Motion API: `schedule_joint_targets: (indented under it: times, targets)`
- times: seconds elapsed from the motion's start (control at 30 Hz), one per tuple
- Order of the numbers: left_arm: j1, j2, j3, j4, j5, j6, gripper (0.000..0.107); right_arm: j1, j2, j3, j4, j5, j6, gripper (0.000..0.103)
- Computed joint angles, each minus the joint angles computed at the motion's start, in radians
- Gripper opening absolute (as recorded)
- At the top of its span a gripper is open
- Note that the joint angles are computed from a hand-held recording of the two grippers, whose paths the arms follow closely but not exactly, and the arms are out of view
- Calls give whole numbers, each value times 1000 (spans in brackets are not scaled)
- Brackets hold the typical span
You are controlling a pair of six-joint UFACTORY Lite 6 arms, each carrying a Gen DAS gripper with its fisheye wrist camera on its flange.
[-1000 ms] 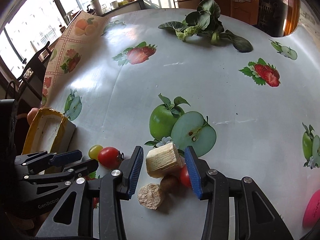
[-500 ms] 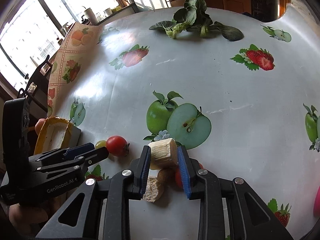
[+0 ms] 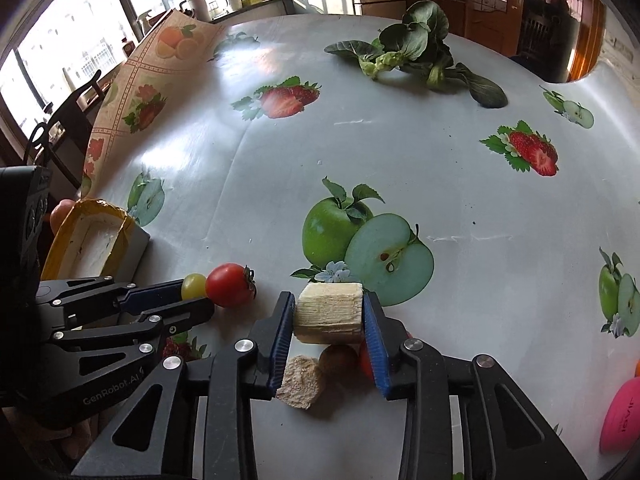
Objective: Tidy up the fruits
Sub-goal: 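Grasp the yellow-green grape with the left tool while the right tool grasps the white cube, then carry the grape and white cube over the yellow-rimmed tray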
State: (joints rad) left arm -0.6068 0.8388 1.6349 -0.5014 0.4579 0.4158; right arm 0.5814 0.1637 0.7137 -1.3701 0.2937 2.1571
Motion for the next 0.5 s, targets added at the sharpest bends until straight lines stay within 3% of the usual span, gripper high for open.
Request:
schedule_joint_targets:
  times: [0.27, 0.5]
  targets:
    - [-32, -171, -187, 4, -42, -28, 21, 138, -333, -186, 107, 101, 92, 35]
    - [-53, -397, -403, 87, -81, -136, 21, 328, -440, -214, 231, 223, 139, 35]
